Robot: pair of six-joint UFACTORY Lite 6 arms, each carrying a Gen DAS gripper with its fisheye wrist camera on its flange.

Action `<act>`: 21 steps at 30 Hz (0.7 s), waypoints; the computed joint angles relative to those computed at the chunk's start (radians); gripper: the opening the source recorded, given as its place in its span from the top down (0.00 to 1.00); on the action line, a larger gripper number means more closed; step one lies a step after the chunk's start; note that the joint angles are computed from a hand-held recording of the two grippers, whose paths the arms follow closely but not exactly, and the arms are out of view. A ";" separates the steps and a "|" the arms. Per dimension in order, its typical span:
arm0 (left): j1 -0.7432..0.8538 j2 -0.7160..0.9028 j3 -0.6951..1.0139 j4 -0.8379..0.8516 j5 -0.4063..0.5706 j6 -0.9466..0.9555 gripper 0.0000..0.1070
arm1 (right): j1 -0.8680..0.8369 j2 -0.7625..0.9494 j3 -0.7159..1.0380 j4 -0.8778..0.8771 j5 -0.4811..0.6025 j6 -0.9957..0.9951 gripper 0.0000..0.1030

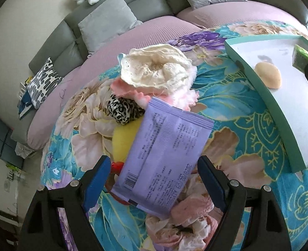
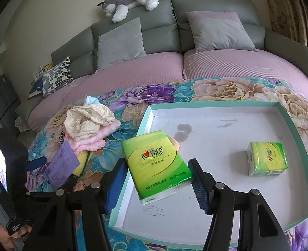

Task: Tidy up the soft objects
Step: 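Carry the tissue pack over the tray with the right tool while the left tool grasps the purple packet, then release the tissue pack into the tray while the left tool lowers the purple packet into it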

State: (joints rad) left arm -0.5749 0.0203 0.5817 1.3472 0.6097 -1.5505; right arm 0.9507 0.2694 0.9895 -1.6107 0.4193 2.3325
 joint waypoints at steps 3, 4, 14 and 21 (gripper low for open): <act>0.006 0.000 0.000 0.012 0.004 -0.013 0.20 | -0.002 -0.001 -0.002 0.003 -0.002 0.000 0.39; 0.004 0.000 0.001 0.011 0.007 -0.014 0.20 | -0.003 -0.001 -0.002 0.005 -0.003 0.000 0.39; 0.017 -0.056 -0.028 0.019 -0.032 -0.012 0.43 | -0.007 0.009 0.004 0.014 -0.009 -0.007 0.39; 0.051 -0.148 -0.065 0.015 -0.066 -0.030 0.52 | -0.017 0.006 -0.006 -0.005 -0.018 0.019 0.39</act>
State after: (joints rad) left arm -0.5242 -0.1273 0.5169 1.3627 0.5440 -1.5808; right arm 0.9339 0.2753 0.9835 -1.6162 0.4011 2.3519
